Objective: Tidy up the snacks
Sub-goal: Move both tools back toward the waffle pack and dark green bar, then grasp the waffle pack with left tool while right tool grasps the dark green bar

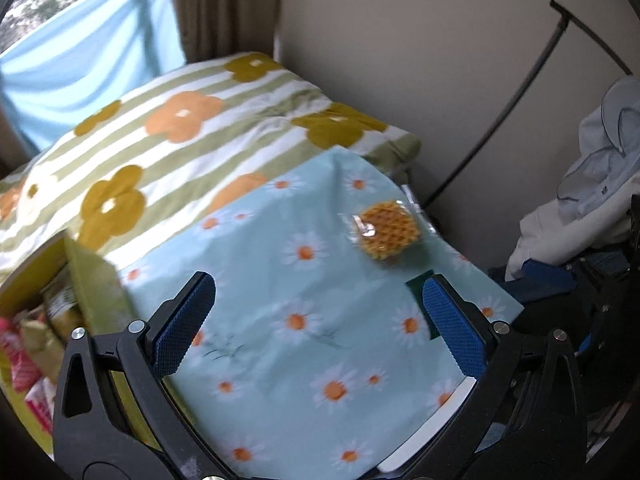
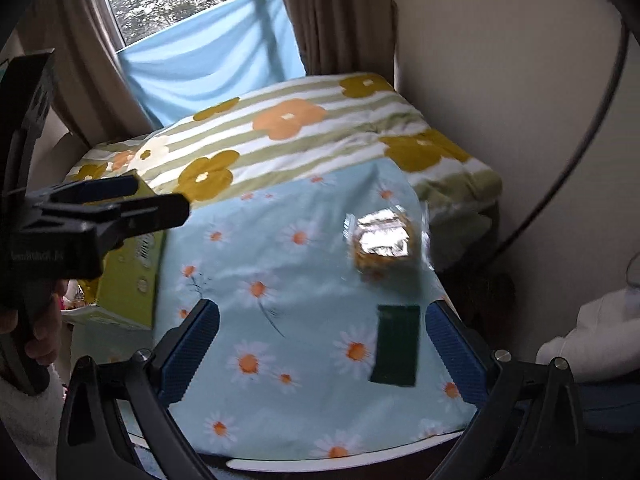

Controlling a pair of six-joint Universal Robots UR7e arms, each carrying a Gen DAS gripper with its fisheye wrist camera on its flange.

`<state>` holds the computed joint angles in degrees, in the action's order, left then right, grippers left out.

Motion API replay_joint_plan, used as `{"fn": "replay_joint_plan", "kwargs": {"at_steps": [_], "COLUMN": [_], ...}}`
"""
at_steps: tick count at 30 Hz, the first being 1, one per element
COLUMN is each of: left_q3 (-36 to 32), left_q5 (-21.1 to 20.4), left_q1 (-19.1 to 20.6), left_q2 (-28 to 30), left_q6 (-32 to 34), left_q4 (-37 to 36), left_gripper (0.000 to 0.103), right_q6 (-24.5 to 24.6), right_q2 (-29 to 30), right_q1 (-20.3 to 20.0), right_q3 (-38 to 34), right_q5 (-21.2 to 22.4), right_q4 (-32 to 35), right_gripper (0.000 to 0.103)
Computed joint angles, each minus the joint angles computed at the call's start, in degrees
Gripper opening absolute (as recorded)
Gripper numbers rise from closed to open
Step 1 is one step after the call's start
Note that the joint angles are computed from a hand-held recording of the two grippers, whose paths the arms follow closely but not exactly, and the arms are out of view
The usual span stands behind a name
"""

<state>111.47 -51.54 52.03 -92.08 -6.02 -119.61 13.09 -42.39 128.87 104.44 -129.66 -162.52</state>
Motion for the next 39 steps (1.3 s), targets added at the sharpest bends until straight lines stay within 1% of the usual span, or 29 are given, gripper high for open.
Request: {"fn": "replay_joint_plan", "kwargs": {"at_steps": [4, 9, 11, 14, 17, 20, 22, 24, 28, 30, 32, 34, 36, 37, 38, 39], "left_q3": [-1.5, -5.0, -7.2, -11.4, -14.4, -16.9, -17.8, -18.6, -20.3, -20.4, -20.2, -19.5, -19.4, -19.2, -19.2, -19.2], "left_q5": [-1.5, -3.2, -3.7, -5.4, -5.2, -5.1, -4.2, -4.0, -4.4, -4.6, -4.5, -4.3, -5.1, -5.5, -5.7, -6.2], "left_q1": [1.1, 3.3, 4.4, 6.1, 7.3, 8.2, 8.6, 9.0, 9.9, 10.3, 10.5, 10.6, 10.8, 10.9, 10.9, 10.9], "left_q2": [5.1, 12.3, 15.4, 20.5, 25.4, 29.3, 32.0, 34.0, 36.8, 37.5, 38.0, 38.1, 38.1, 38.0, 38.0, 38.0], "left_q6": [1.6, 7.6, 11.0, 16.6, 23.5, 28.6, 32.8, 36.4, 40.8, 42.2, 43.4, 45.2, 46.5, 47.0, 47.3, 47.5], "left_q4": [-0.5, -0.7, 0.4, 4.5, 6.7, 8.8, 8.2, 7.5, 9.1, 9.2, 8.9, 7.0, 5.7, 5.0, 4.5, 4.4], "left_gripper": [0.103, 0.103, 0.103, 0.103, 0.103, 0.103, 0.103, 0.103, 0.103, 0.103, 0.103, 0.103, 0.102, 0.1, 0.095, 0.093], "right_q6": [0.7, 2.2, 3.1, 5.8, 8.4, 10.4, 11.1, 12.0, 12.9, 12.7, 12.2, 11.7, 11.5, 11.1, 10.9, 10.4], "right_q2": [-1.3, -0.3, 0.8, 2.1, 3.0, 4.1, 4.9, 5.7, 7.2, 7.8, 8.4, 9.2, 9.7, 9.9, 10.1, 10.4], "right_q1": [-2.7, -4.9, -5.7, -6.6, -7.9, -8.8, -9.2, -9.6, -10.2, -10.4, -10.5, -10.4, -10.3, -10.2, -10.1, -10.0], "right_q3": [3.2, 4.8, 4.8, 4.5, 4.3, 4.0, 3.6, 3.3, 2.9, 2.7, 2.6, 2.5, 2.8, 3.0, 2.9, 3.0], "right_q5": [1.6, 2.2, 1.4, 0.8, 0.6, -0.1, -0.7, -1.5, -3.4, -4.5, -5.6, -7.3, -8.1, -8.4, -8.6, -8.8], "right_q4": [-1.4, -4.4, -4.7, -4.1, -3.6, -3.5, -3.3, -2.9, -2.3, -2.1, -2.2, -3.0, -4.4, -5.6, -6.1, -6.9], "right_gripper": [0.103, 0.103, 0.103, 0.103, 0.103, 0.103, 0.103, 0.101, 0.095, 0.087, 0.083, 0.081, 0.081, 0.081, 0.081, 0.08]}}
